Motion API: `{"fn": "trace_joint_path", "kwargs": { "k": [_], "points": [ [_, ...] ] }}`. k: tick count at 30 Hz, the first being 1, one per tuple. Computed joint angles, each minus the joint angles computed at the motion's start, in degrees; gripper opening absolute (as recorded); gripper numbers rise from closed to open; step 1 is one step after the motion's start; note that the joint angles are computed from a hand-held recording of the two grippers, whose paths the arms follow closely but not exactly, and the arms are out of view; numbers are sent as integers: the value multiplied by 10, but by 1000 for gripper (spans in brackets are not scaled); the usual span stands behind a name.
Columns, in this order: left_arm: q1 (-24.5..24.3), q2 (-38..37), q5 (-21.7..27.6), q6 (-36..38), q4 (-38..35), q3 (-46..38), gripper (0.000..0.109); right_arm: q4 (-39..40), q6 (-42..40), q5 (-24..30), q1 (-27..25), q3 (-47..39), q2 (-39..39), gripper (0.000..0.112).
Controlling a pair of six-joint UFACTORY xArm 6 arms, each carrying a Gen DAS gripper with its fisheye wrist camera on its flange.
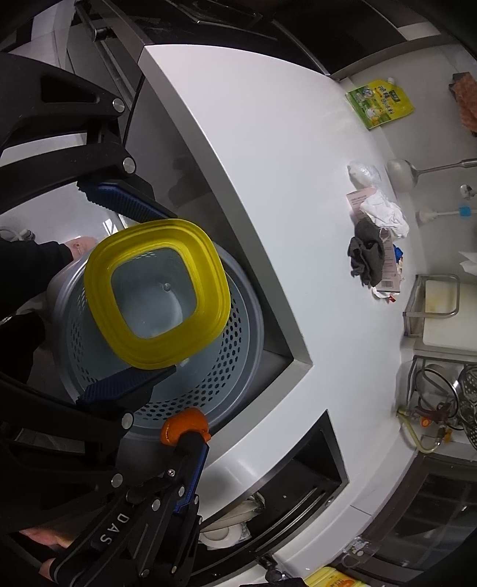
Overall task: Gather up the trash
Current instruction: 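Carry the peel and lid ring over the bin and open both tools, then move both open tools back up toward the trash pile on the counter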
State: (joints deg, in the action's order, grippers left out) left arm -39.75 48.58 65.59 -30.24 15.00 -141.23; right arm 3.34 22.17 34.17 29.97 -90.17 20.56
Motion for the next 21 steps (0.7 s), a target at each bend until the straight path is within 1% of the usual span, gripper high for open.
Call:
{"fn": "trace_joint_path", "kwargs": {
  "k": [6, 12, 13, 14, 16, 18, 20, 21],
  "points": [
    [1, 4, 3, 0, -7, -9, 75, 7, -1, -1, -3, 5, -4, 7],
    [0, 43, 41, 6, -11, -79, 75, 5, 4, -11, -8, 13, -11, 10],
    [0, 49, 46, 7, -11, -90, 76, 5, 4, -12, -8, 15, -12, 11],
    [0, 54, 51, 8, -11, -100, 80, 4, 4, -13, -8, 17, -14, 11],
    [0, 54, 50, 6, -11, -100, 83, 4, 4, -13, -10, 18, -15, 13],
    [1, 56, 51, 6, -13, -102, 84, 5, 5, -14, -11, 21, -16, 15],
    [0, 67, 62, 7, -13, -122, 84, 6, 5, -14, -12, 22, -18, 15],
    [1, 63, 60, 7, -13, -116, 84, 6, 5, -14, -12, 23, -18, 15]
  ]
}}
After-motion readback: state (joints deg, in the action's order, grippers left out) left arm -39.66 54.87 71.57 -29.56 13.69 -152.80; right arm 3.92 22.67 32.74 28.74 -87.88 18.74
